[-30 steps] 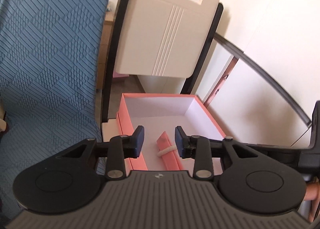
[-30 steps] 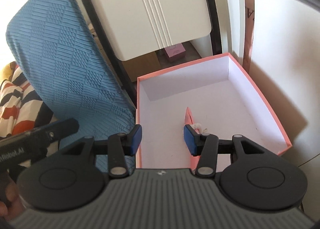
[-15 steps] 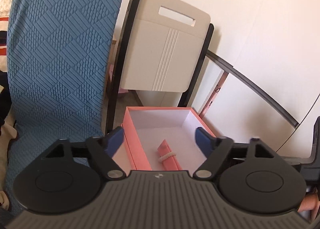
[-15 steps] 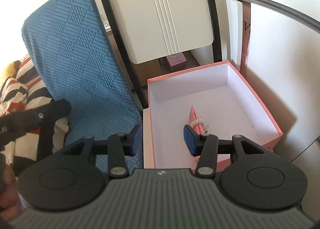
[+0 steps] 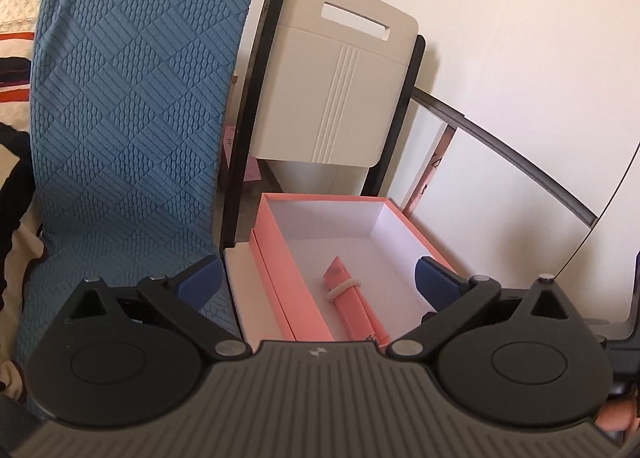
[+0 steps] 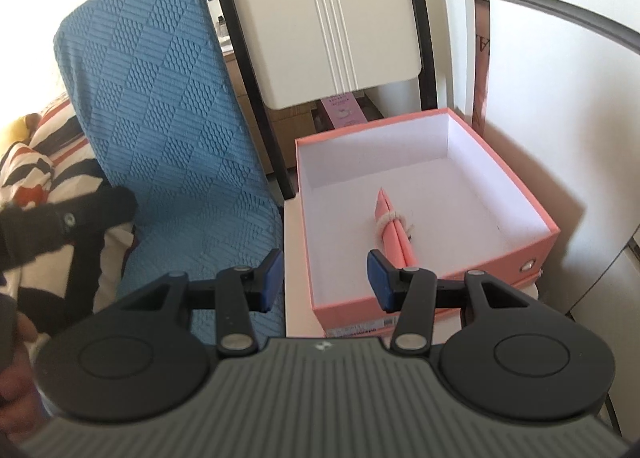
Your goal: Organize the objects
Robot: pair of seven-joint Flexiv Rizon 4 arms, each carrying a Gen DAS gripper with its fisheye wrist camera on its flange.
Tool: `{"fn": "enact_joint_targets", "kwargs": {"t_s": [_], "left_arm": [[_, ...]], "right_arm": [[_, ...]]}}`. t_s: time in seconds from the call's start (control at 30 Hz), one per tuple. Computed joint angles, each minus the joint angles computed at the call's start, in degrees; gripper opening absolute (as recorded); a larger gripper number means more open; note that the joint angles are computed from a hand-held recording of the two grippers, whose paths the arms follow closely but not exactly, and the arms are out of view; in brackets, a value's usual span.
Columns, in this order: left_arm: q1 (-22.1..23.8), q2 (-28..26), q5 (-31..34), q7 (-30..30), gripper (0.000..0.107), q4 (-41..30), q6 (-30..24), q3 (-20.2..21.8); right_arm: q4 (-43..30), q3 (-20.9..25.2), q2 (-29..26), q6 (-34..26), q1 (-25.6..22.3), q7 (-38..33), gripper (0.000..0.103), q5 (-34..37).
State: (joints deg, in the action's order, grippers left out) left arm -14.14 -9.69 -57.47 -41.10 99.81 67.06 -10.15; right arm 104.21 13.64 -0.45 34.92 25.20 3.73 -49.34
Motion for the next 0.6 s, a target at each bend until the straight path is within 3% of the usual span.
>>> {"fn": "enact_joint_targets", "kwargs": {"t_s": [0.13, 0.23, 0.6], "left_arm": [[-0.5, 0.3, -0.5, 1.4, 0.103, 1.4, 1.8, -0.1], [-0.7, 0.5, 0.0, 1.5, 0.103, 2.2, 2.4, 0.0], [-0.7, 0.8, 1.5, 3.8, 0.103, 4.5, 1.5, 0.2]], "right_arm": [[1.8, 0.2, 0.2, 0.5, -0.1, 2.0, 0.081, -1.2], [3.1, 0.4, 0.4, 0.4, -0.1, 4.3, 0.091, -1.2], [7.4, 1.2, 1.5, 1.4, -0.1, 8.8, 0.091, -0.6]]}}
